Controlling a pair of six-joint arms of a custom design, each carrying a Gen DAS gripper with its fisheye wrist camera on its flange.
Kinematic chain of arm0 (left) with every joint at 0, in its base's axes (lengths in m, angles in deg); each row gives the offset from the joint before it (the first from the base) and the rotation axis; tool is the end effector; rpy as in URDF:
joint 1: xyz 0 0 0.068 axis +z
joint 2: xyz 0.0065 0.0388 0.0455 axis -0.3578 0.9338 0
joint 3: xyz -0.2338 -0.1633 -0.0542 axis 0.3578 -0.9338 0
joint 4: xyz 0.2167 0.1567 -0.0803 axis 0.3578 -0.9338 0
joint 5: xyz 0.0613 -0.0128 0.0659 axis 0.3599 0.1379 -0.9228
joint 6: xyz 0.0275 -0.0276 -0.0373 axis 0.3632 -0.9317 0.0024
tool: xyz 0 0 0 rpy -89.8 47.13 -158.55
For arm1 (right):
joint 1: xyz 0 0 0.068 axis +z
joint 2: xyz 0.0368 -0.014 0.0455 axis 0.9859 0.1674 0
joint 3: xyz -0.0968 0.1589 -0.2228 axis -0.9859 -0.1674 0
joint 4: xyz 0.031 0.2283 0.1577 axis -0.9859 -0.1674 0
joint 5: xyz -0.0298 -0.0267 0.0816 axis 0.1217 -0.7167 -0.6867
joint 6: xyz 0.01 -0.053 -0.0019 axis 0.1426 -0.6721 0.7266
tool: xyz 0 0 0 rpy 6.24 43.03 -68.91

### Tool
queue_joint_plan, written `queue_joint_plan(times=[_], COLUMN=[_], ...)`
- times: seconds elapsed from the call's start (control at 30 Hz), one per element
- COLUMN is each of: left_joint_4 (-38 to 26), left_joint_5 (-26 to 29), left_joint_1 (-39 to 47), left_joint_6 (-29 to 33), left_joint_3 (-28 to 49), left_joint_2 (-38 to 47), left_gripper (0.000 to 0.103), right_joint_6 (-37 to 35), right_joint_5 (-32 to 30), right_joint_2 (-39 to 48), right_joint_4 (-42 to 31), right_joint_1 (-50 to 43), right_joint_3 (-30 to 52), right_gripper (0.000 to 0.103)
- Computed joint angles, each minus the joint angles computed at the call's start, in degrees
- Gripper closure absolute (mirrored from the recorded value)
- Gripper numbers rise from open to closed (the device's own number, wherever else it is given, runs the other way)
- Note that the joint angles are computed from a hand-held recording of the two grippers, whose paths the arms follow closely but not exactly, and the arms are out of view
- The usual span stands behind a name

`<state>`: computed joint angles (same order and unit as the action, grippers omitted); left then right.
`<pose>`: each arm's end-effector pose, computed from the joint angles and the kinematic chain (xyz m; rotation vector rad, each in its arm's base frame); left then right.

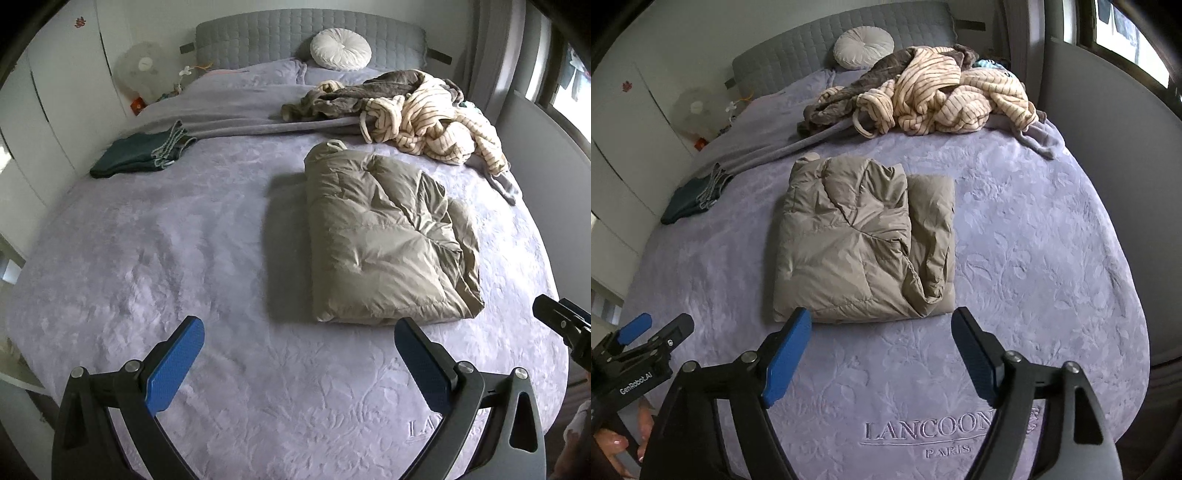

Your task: Fold large clothes

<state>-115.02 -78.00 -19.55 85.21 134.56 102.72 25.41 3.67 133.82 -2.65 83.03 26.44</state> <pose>0.3436 0.0013 0.3687 0.4807 2.5529 -0.1351 0.2440 0.0101 0.4572 0.7307 2.5841 0.1526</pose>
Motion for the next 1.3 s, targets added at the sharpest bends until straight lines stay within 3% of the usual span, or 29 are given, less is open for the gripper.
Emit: queue_joint_plan(times=[1.3], left_joint_4=[-0.7], left_joint_5=[0.1], left_joint_1=[0.8], left_joint_6=[0.3], left_joint_3=[-0.9], left_joint_2=[-1.8], left_gripper=[0.0], right_joint_6=[1.6], right_joint_5=[1.4], right_joint_2=[0.3], right_joint_4=[-1.7], right_joint_1=[2.3], right_joint_3=[2.3], right_gripper=[0.022])
